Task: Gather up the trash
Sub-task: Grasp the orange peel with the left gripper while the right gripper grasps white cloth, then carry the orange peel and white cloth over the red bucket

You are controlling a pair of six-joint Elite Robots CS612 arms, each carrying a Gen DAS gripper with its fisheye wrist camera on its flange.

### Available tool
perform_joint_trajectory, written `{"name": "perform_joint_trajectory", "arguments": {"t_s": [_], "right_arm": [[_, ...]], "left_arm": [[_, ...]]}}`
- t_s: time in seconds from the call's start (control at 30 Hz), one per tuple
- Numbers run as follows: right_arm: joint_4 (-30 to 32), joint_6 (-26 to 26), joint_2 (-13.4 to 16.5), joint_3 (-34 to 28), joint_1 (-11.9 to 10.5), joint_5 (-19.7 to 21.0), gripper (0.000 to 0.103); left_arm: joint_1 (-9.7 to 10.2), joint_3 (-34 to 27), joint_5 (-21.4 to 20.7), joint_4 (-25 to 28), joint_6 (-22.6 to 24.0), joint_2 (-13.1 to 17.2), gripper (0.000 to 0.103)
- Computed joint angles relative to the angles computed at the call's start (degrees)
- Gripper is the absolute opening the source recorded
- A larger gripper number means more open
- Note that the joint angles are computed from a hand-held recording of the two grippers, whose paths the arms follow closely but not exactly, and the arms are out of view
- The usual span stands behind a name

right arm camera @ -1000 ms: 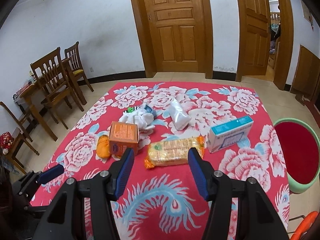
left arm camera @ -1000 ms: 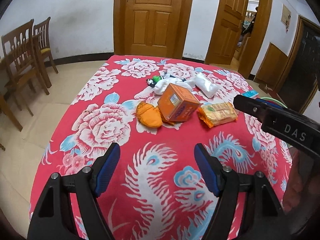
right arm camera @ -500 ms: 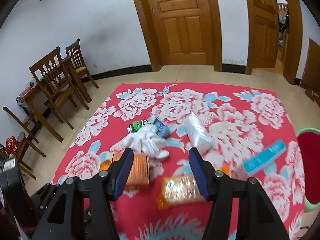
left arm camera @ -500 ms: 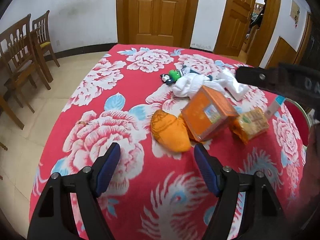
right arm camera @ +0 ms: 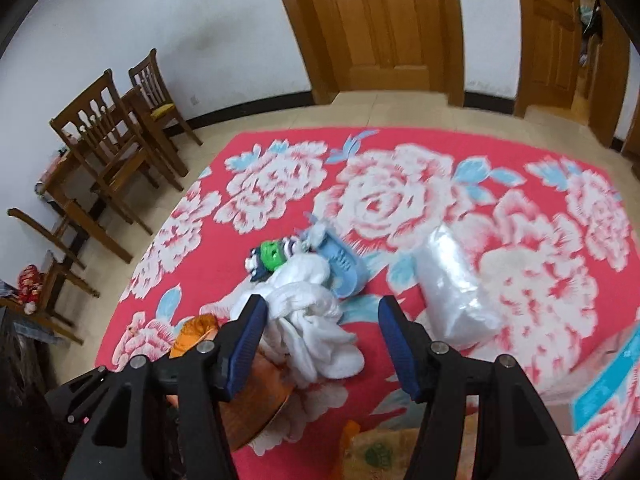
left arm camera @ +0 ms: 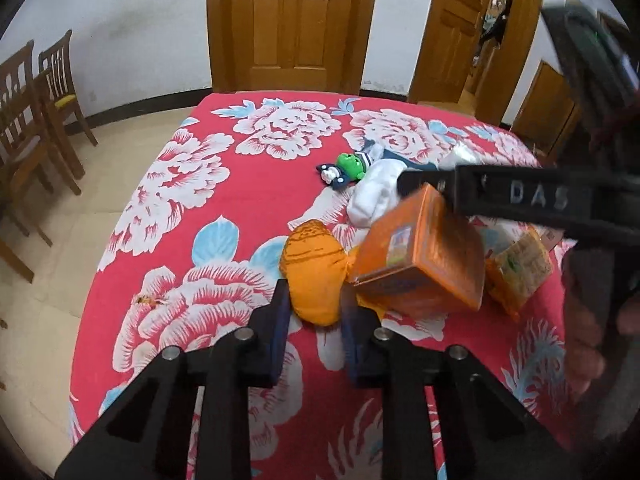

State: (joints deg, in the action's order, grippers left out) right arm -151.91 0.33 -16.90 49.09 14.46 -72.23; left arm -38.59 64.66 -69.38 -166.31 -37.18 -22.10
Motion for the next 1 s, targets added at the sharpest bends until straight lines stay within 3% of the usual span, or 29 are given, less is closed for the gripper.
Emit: {"name": "perform_joint_trajectory", "arguments": {"t_s": [0.07, 0.1, 0.2, 0.87, 1.0], "right_arm": [[1.0, 0.0, 0.3, -0.3, -0.3, 1.9, 0.049], [1.6, -0.3, 0.4, -0.5, -0.5, 3.3, 0.033], [0.6, -0.8, 0.0, 0.5, -0.4, 3.3, 0.018], [-12.8, -1.4, -6.8, 12.5, 0.1, -1.1, 0.014], [-14.8, -1.7, -8.4, 15.8, 0.1, -0.9, 0.014]], "left_arm": [[0.12, 0.4, -0.2, -0.9, -0.7, -0.1, 0.020], [0.12, 0.7, -0.1, -1.3, -0.9, -0.2, 0.020], [-0.12, 1.3, 1.4, -1.8, -1.1, -0.5, 0.020], [-2.79, 9.1, 7.5, -9.2, -1.2, -5.3, 0.020], [-3.29, 10.4, 6.0, -11.0, -1.1, -6.0, 0.020]]}}
